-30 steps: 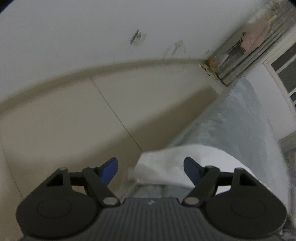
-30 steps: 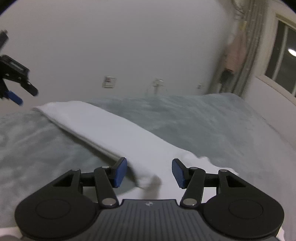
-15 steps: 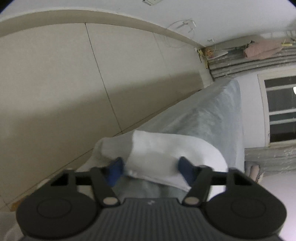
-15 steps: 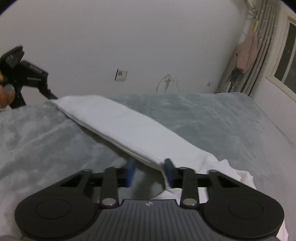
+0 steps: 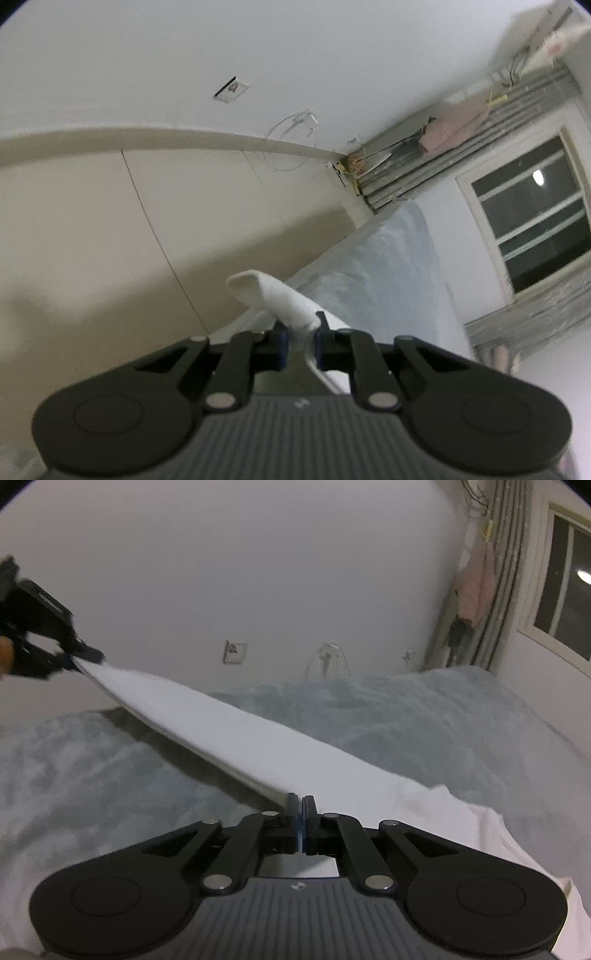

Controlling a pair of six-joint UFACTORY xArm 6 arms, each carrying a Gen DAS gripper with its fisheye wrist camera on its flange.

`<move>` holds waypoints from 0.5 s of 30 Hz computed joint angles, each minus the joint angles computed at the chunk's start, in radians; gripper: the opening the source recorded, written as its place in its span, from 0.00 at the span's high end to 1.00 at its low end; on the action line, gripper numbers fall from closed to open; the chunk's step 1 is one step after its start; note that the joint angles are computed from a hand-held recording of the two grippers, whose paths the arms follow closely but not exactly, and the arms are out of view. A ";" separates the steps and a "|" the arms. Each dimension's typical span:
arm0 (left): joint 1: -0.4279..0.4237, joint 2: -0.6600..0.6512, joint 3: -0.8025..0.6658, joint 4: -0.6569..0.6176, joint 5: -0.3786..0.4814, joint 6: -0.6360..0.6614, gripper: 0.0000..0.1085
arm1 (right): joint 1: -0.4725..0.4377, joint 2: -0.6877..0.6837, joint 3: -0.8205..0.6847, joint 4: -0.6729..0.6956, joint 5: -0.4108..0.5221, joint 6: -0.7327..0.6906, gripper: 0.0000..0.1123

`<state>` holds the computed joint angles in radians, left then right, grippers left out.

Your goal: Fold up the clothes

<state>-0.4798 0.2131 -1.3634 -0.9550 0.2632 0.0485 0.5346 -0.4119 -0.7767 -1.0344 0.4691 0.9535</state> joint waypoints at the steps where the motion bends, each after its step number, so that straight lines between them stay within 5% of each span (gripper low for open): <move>1: -0.003 0.002 0.003 0.064 -0.013 -0.040 0.90 | 0.011 0.007 -0.005 -0.009 0.031 -0.006 0.78; 2: -0.004 0.007 0.003 0.117 -0.022 -0.075 0.90 | 0.028 0.018 -0.016 -0.050 0.075 0.011 0.71; 5: -0.002 0.018 -0.002 0.145 -0.006 -0.111 0.90 | 0.074 0.058 -0.051 -0.176 0.202 0.105 0.71; 7: 0.003 0.014 0.003 0.166 0.017 -0.139 0.90 | 0.056 0.066 -0.052 -0.170 0.172 0.147 0.72; 9: 0.005 0.010 0.009 0.163 0.026 -0.144 0.89 | 0.023 0.087 -0.051 -0.038 0.099 0.063 0.93; 15: -0.034 -0.009 0.021 0.030 -0.099 0.010 0.90 | 0.003 0.068 -0.018 0.037 0.037 0.026 0.97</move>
